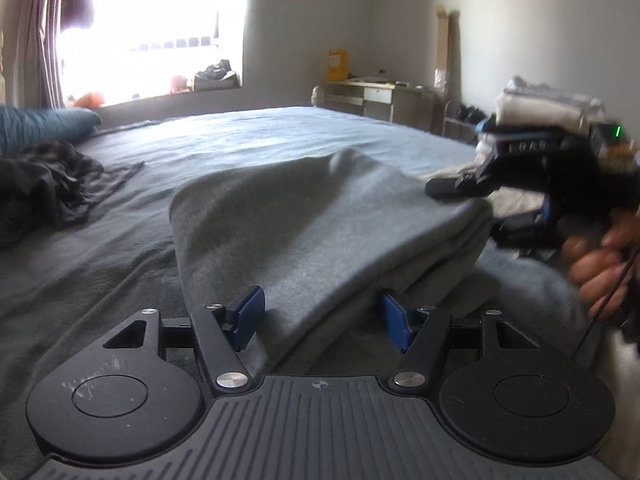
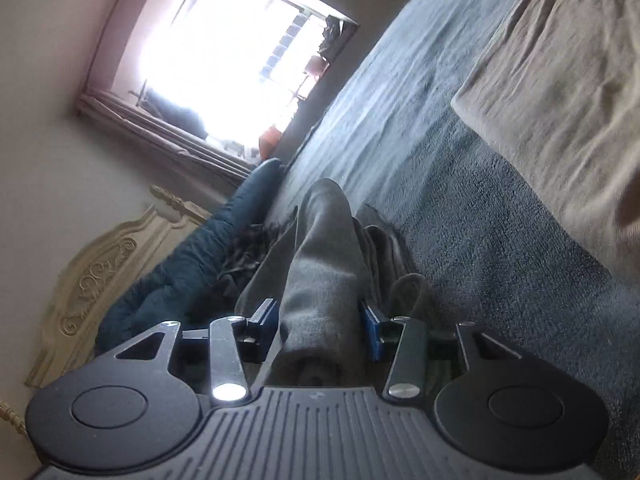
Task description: Fold clothes
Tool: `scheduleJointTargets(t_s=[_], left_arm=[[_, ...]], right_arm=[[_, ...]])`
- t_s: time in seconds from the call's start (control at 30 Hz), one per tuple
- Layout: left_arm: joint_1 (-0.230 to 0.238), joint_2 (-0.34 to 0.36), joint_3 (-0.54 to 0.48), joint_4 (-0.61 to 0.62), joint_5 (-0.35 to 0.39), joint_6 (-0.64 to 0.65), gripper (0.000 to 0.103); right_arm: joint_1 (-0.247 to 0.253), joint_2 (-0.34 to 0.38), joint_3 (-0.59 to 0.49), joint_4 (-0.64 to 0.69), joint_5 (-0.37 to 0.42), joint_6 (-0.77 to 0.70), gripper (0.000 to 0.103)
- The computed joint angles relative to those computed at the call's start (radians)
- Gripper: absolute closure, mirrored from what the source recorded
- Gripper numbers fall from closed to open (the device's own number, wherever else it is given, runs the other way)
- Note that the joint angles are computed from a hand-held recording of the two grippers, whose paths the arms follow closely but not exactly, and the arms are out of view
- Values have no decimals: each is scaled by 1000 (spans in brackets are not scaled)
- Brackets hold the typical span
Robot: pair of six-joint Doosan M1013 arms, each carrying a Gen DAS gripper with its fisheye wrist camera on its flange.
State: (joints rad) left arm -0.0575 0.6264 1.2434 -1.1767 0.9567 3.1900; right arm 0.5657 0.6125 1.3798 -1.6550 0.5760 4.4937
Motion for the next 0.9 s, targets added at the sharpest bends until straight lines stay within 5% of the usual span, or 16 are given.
scheduleJointTargets(t_s=[0.07, 0.2, 0.37, 0.43, 0.47, 0.57, 0.73, 0.8, 0.9], left_arm=[[1, -2, 8, -19, -2, 24, 43], [11, 1, 11, -35, 35, 36, 44], [12, 0, 19, -16, 44, 50, 44], [23, -3, 17, -38, 76, 61, 44], [31, -1, 11, -57, 104, 55, 43], [48, 7, -6, -129, 171, 18, 41], [18, 12, -6, -143, 57, -66, 43], [-2, 15, 3, -77, -18, -89, 43], [-11, 21, 30, -52, -58, -95, 41]], right_arm=[[6, -5, -11, 41, 0, -105, 80], [44, -20, 3, 74, 59, -193, 82], [28, -26, 75, 31, 15, 16, 78], [36, -38, 83, 21, 55, 5, 67], [44, -43, 74, 56, 96, -79, 59], [69, -51, 25, 154, 213, -374, 60], [100, 10, -115, 144, 352, -780, 72], [104, 37, -141, 116, 354, -861, 74], [71, 73, -178, 385, 241, -1123, 75]])
